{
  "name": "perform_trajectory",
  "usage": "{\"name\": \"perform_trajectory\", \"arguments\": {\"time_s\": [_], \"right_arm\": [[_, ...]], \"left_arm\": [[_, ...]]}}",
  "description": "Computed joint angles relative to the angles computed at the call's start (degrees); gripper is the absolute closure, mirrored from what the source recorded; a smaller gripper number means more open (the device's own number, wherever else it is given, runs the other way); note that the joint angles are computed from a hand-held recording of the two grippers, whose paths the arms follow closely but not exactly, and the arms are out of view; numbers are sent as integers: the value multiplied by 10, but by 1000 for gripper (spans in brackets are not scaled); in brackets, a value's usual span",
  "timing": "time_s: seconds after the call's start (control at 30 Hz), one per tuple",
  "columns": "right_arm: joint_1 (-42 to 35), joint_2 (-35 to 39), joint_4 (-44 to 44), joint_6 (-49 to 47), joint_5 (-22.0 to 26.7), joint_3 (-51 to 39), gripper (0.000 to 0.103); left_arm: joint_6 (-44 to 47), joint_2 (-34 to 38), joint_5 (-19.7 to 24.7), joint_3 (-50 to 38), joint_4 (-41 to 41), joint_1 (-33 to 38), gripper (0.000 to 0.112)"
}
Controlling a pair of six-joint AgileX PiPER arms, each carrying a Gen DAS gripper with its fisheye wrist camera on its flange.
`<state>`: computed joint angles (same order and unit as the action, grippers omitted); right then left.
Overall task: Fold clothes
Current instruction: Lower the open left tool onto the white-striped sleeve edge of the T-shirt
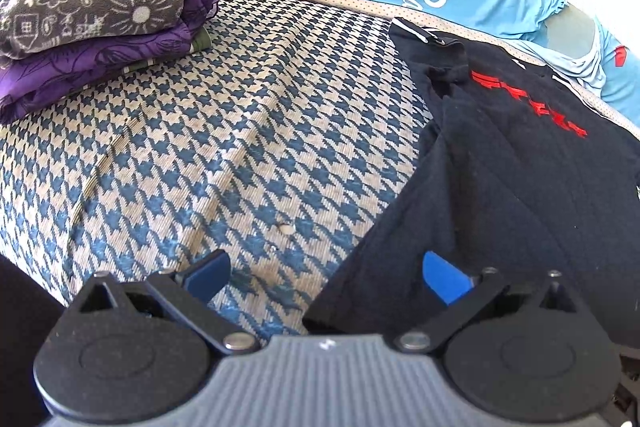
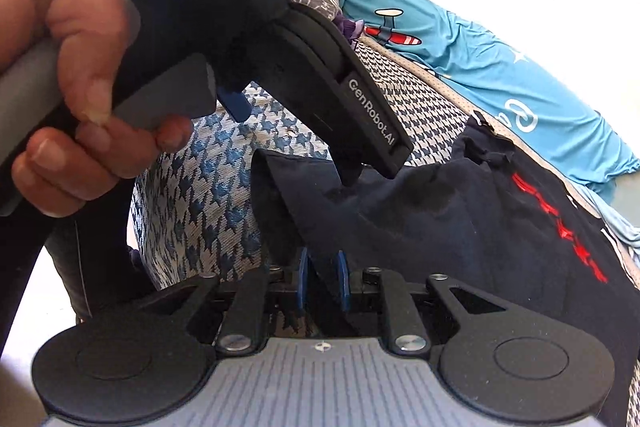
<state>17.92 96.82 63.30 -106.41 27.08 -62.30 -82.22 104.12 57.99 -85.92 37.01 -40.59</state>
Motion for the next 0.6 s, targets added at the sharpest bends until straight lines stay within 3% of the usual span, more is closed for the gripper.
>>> {"name": "perform_trajectory", "arguments": {"time_s": [0.2, 0.37, 0.47, 0.6], "right_arm": [[1, 10, 11, -5, 2, -7, 89], [7, 6, 23, -20, -10, 0, 99], [0, 5, 11, 6, 9, -6, 100], [-18, 3, -28, 57, 77, -24, 99]], "left_arm": [[1, 2, -2, -2, 1, -2, 10], [-7, 0, -1, 1, 4, -1, 10], [-15, -1, 2, 2, 12, -3, 10], [-17, 4, 18, -6, 31, -12, 10]]}}
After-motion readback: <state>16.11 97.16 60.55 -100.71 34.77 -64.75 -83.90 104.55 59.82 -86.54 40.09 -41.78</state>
